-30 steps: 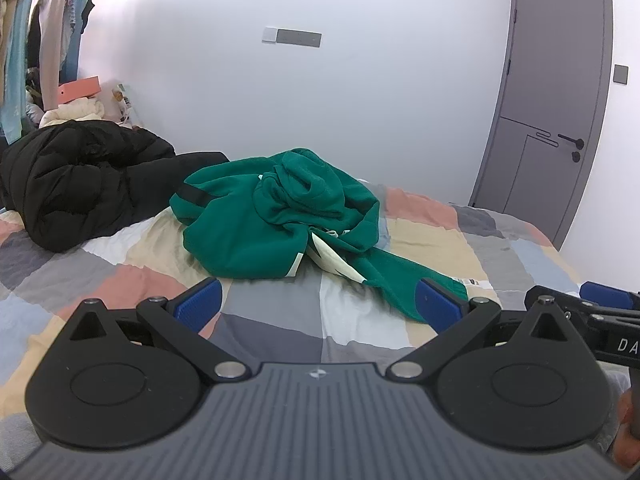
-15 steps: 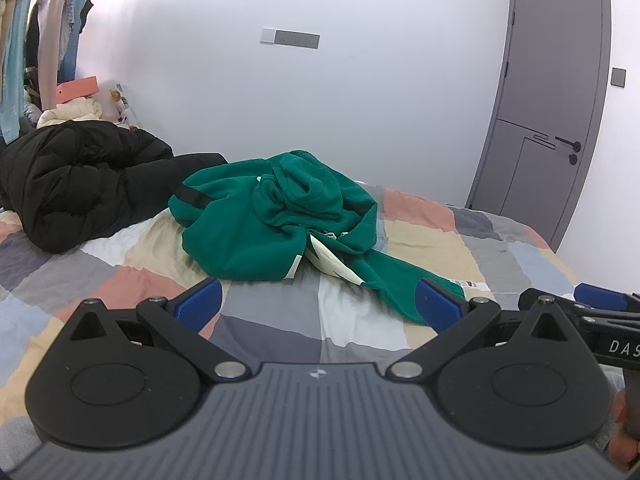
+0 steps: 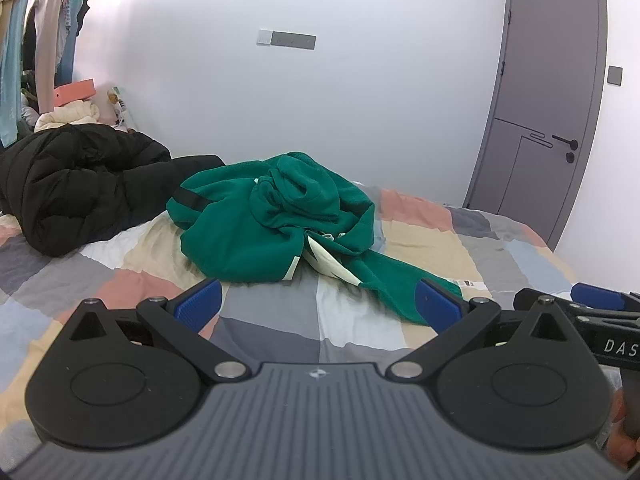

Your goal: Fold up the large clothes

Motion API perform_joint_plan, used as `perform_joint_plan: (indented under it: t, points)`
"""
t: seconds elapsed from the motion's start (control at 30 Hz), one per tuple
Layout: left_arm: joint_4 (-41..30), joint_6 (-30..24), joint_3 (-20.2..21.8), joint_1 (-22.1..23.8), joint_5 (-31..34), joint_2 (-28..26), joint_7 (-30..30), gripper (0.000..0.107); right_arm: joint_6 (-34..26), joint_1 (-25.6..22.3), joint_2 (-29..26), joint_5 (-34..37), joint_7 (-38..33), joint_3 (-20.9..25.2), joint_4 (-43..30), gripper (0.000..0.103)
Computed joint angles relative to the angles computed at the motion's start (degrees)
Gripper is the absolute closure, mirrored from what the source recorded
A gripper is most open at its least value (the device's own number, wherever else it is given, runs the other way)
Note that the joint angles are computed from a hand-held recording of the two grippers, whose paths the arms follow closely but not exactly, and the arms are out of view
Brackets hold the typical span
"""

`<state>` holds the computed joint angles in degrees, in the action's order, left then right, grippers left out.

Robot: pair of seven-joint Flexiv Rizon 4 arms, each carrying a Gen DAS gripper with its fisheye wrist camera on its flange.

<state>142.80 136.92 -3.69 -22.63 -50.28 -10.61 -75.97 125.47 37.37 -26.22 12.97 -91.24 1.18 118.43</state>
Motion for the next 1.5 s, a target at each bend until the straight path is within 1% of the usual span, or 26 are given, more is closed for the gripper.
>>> perform_joint_plan:
  t: [0.17,0.27,0.5,0.6,0.9,1.03,1.17,1.23,1.37,1.43,1.5]
  points:
    - [-0.47,0.39,-0.24,-0.51,-1.27,-0.17,0.81,0.004,0.15,-0.26,0.01,-0.25,0.05,0.24,0.20,0.000]
    - [-0.32,0.71,-0.39,-0.87,-1.83,0.16,1.19,0.004,0.41,0.40,0.09,0.52,-0.50,-0.16,0.22,0.000]
    - [0.36,3.34,-1.02,-2.04,-3.59,0.42,2.45,0.004,0.27,1.59,0.83,2.28,-1.53,-0.35,0.53,0.000]
    - [0.86,3.28,-1.07,-1.80,-2.60,0.88,1.69,0.004,0.52,2.05,1.11,2.86,-2.14,-0.42,0.69,0.000]
    - [0.95,3.41,-1.36,-2.02,-3.78,1.08,2.21,0.004,0.54,1.99,1.52,3.51,-2.26,0.12,0.93,0.000]
    - [1.19,3.75,-1.22,-1.76,-2.97,0.88,1.48,0.004,-0.28,1.59,1.17,2.99,-1.78,0.28,0.29,0.000]
    - [-0.31,2.74,-0.21,0.29,-0.16,0.13,0.31,0.004,-1.52,1.13,-0.48,1.91,0.17,0.02,-2.36,0.000]
    - [-1.99,2.67,0.55,1.62,1.28,-1.00,0.90,0.004,-2.41,0.47,-1.84,0.32,1.45,0.02,-4.56,0.000]
    - [-6.11,0.86,1.73,4.20,3.01,-3.24,2.67,0.004,-2.96,-3.27,-5.84,-6.46,5.86,2.27,-9.87,0.000]
    - [-8.39,-0.80,2.60,6.82,6.66,-4.58,1.63,0.004,-4.00,-4.02,-8.25,-8.90,8.09,2.39,-13.47,0.000]
    - [-11.04,-0.64,3.45,8.96,9.29,-6.65,0.26,0.004,-5.14,-4.33,-10.57,-11.14,9.91,2.15,-16.79,0.000]
